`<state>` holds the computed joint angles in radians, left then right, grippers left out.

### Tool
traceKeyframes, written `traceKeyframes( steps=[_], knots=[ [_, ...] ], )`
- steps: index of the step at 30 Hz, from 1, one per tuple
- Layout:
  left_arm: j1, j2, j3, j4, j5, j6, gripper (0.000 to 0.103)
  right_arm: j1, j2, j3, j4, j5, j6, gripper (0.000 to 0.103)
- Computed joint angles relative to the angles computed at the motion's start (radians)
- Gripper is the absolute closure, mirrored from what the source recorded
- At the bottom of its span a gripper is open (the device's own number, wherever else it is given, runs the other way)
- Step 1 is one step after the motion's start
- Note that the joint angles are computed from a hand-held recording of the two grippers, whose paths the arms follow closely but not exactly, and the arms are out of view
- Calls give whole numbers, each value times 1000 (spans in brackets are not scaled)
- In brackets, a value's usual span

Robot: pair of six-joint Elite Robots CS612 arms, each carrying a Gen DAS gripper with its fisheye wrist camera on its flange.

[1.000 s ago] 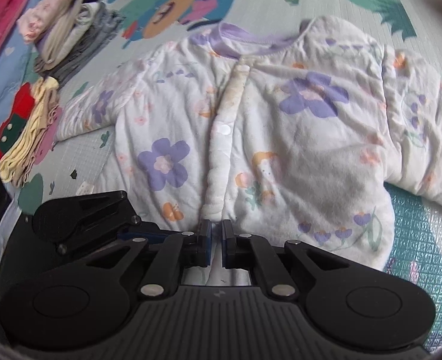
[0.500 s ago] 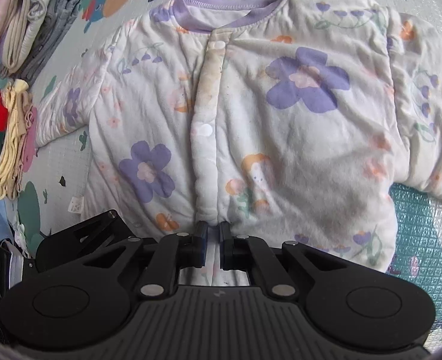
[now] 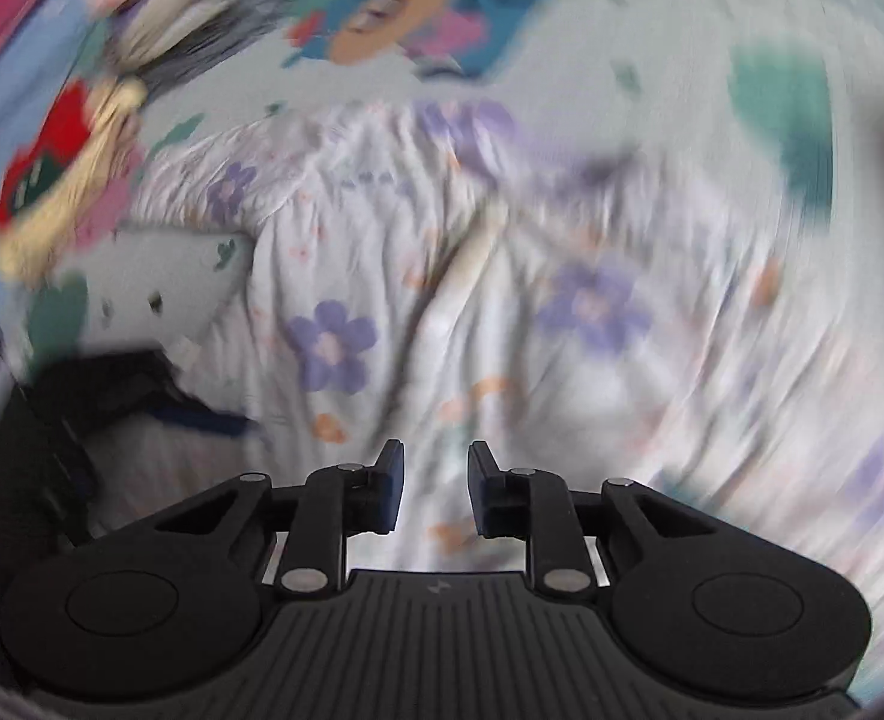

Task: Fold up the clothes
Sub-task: 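Press the garment near the lavender collar with the right tool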

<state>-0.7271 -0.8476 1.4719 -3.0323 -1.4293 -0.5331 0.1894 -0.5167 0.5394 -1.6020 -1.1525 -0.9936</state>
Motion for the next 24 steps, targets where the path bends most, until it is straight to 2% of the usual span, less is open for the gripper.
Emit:
traceKeyframes(
  steps=[2,3,5,6,9,11,13,18,22,24],
  knots=[
    [-3,-7,20,-14,21,-32,30,-3,20,-27,-26,37,-29,95],
    [-5,-5,20,-27,40,-44,34,-2,46,-66,-12,53,-3,95],
    [-8,0,17,-49,76,-66,36,-1,88,-127,23,89,88,95],
    [-7,8,3,-52,89,-59,36,4,91,-117,-2,92,126,94],
    [8,42,-62,-41,76,10,36,17,64,-20,-139,82,193,88],
    [19,67,-109,-17,58,58,36,18,54,12,-165,96,207,87],
    [30,92,-154,17,36,98,36,22,46,39,-198,78,201,88],
    [47,123,-201,72,-26,120,36,16,39,71,-268,54,269,87],
    [48,124,-197,65,-30,107,36,-7,50,55,-255,96,367,87],
    [47,122,-192,53,-26,97,36,-12,43,69,-269,120,366,87]
  ],
)
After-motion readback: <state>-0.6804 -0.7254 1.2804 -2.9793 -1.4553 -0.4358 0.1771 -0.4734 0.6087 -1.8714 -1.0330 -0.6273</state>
